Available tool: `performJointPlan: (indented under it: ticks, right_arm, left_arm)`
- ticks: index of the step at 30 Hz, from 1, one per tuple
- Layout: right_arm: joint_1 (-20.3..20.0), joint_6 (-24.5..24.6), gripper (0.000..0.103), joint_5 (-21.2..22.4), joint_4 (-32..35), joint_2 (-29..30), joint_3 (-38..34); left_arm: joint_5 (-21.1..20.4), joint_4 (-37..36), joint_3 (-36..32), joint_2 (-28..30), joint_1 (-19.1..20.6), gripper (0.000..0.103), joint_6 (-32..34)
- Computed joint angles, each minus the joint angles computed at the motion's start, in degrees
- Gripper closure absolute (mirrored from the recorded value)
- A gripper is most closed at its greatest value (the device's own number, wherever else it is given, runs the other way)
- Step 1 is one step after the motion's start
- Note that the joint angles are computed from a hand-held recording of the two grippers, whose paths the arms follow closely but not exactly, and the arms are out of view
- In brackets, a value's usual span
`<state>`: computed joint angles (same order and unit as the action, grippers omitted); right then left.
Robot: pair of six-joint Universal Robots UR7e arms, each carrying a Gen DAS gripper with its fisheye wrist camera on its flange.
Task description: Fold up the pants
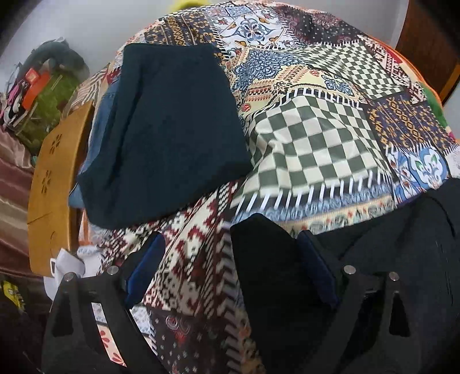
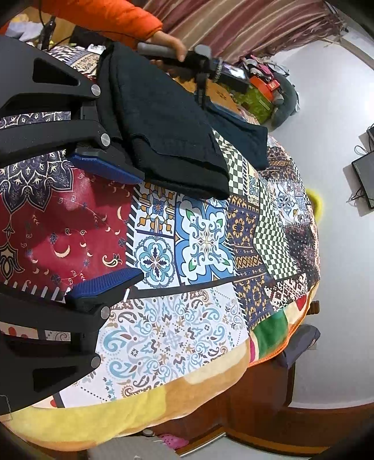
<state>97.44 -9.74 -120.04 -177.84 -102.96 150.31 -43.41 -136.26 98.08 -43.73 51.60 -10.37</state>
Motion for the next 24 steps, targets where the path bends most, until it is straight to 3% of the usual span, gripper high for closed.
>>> performJointPlan:
  ticks: [7, 15, 20, 24]
  right_arm:
    - [2.1, -0.1, 0.046, -0.3, -0.7, 0.6, -0.2]
    - [6.2, 0.0, 0.046, -0.4, -1.6, 3.7, -0.5]
    - [9.0, -0.3, 0.046, -0.8, -2.2, 5.8, -0.4]
    - [10.1, 0.0, 0.046, -1.4, -2.7, 7.1, -0.3]
  left_arm:
    - [0.5, 2.5, 11.0, -9.3, -2.0, 0.009, -1.3]
    - [-3.5, 2.3, 24.8, -22.3, -6.5, 0.009, -8.3]
    - [-6.2, 0.0, 29.5, -26.2, -9.4, 0.01, -10.9]
    - [-4.9, -2.6, 31.7, -27.9, -12.1, 0.012, -12.9]
